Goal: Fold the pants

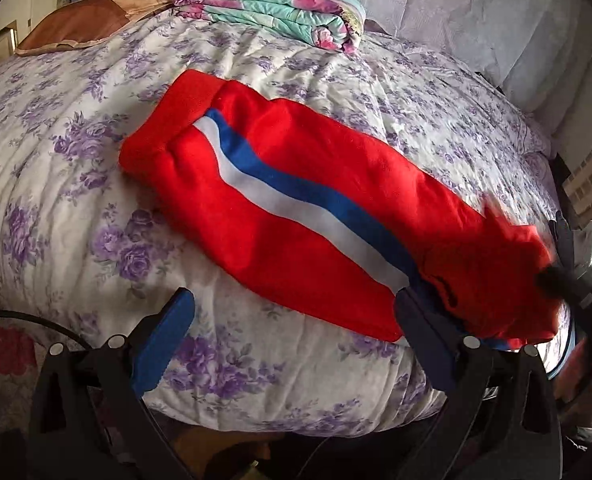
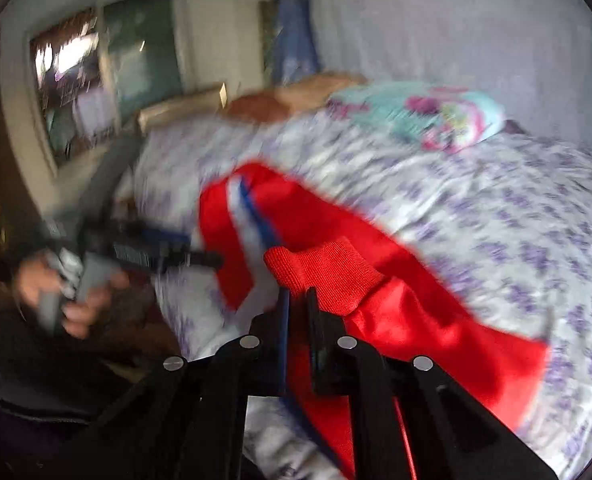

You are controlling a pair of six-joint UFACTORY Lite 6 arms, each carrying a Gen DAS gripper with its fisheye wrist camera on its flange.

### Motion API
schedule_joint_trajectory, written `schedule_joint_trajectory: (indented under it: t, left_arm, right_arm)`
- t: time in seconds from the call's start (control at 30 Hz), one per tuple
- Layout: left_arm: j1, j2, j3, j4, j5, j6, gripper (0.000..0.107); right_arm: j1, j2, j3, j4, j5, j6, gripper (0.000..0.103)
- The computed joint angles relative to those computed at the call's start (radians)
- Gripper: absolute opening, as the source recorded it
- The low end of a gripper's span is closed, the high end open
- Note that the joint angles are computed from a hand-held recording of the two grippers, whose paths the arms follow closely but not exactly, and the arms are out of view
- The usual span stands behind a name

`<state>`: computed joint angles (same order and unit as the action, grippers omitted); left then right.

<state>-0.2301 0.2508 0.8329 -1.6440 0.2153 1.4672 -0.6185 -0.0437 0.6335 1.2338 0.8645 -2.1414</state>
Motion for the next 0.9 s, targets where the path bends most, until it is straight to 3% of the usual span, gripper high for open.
schedule_joint_trajectory:
  t: [0.1,0.2,0.3,0.47,0.63,0.73,0.9]
  left_arm:
    - [0.003,-0.002,-0.012,-0.016,0.001,0.021,0.098]
    - [0.01,-0.009,-0.022,-0.02,0.0,0.029,0.098]
    - [0.03,-0.007,-0.02,-0.006,0.005,0.018,0.098]
    - [0.043,0.0,-0.025,-0.047,0.015,0.057,0.098]
    - [0.031,0.0,-0.027,-0.065,0.001,0.077,0.098]
    - [0.032,-0.002,-0.031,-0.079,0.008,0.085,0.098]
    - [0.048,-0.014,-0.048,-0.11,0.019,0.127,0.098]
  right_arm:
    - [0.132,0.08,-0.078,0.165,-0.2,-0.193,0.009]
    - [0.134,-0.003,-0.149,0.26,-0.214,-0.318,0.013]
    - [0.107,-0.1,-0.197,0.328,-0.214,-0.387,0.041]
    - [0.166,-0.04,-0.216,0.478,-0.296,-0.578,0.05]
    - [0.268,0.03,-0.199,0.743,-0.388,-0.78,0.049]
    - [0.209,0.037,-0.151,0.574,-0.334,-0.583,0.016]
    - [-0.022,-0.038,-0.075,0.399,-0.207,-0.342,0.013]
